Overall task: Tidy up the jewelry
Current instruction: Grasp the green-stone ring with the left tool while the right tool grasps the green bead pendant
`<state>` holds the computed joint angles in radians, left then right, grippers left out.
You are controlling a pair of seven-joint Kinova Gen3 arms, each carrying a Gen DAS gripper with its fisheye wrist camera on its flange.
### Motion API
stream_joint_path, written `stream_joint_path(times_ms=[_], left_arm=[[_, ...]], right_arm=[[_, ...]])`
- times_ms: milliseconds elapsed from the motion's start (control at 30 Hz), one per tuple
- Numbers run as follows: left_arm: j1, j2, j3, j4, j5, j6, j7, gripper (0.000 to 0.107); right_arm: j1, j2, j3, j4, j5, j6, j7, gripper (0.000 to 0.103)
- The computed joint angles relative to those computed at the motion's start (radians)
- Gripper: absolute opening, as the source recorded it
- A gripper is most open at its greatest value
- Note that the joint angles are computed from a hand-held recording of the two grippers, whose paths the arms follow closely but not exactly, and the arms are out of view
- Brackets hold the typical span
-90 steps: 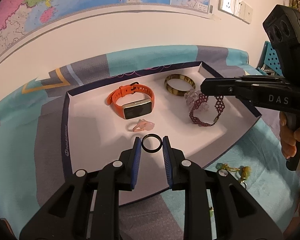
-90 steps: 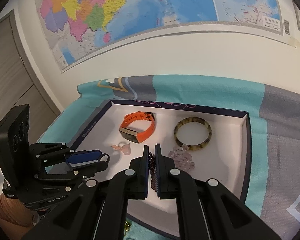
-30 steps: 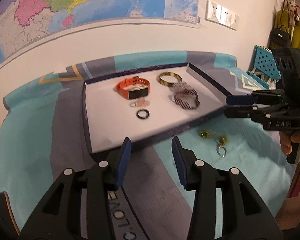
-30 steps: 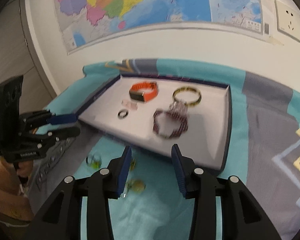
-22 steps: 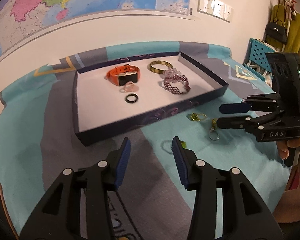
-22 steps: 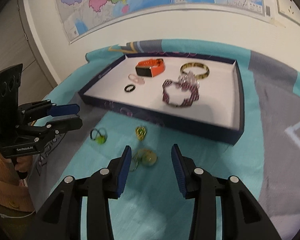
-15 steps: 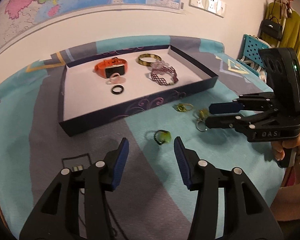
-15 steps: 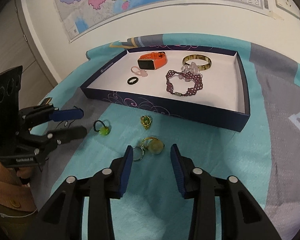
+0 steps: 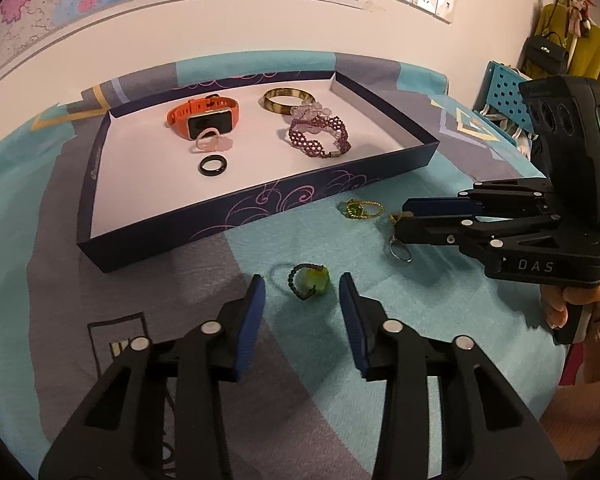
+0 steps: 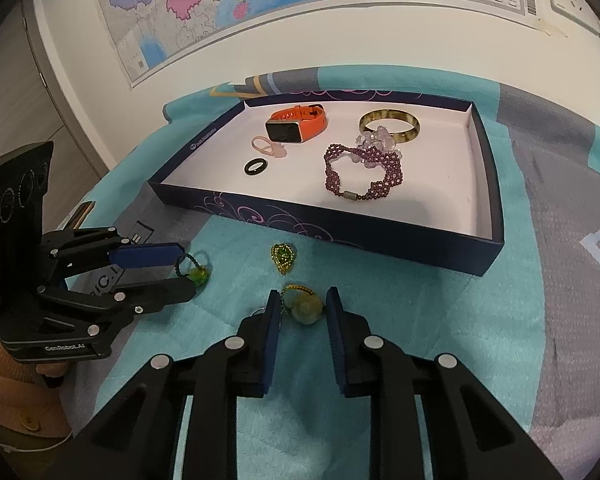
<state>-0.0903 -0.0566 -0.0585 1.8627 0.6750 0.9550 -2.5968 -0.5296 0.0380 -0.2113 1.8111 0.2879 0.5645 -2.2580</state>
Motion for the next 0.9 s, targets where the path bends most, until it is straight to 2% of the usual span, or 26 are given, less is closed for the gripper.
stream_joint_path(times_ms=[167,500,633,900], left_arm=[[0.006,0.002,0.006,-0.003,-0.016,-0.004,0.014,0.021],[-0.002,-0.005,-0.007,0.007,0.013,0.009,-0.019,0.010],[-0.001,-0.013,-0.006,0.010,0.012,0.008,-0.019,0.008],[0.006,-0.007,-0.002,0.007,-0.003,-0.002,-0.004,0.012]], right_arm=[[0.005,-0.002,0.002,0.004,-0.010,-0.009,0.011,0.017],[0.013,-0.025,-0.003,0.032,0.009,-0.039,-0.018,0.015],[0.023,-0.034,-0.006,0.042,-0.002,-0.052,-0.014,0.015],[0.034,-0.040,-0.010,0.047,-0.010,-0.056,-0.006,0.015]])
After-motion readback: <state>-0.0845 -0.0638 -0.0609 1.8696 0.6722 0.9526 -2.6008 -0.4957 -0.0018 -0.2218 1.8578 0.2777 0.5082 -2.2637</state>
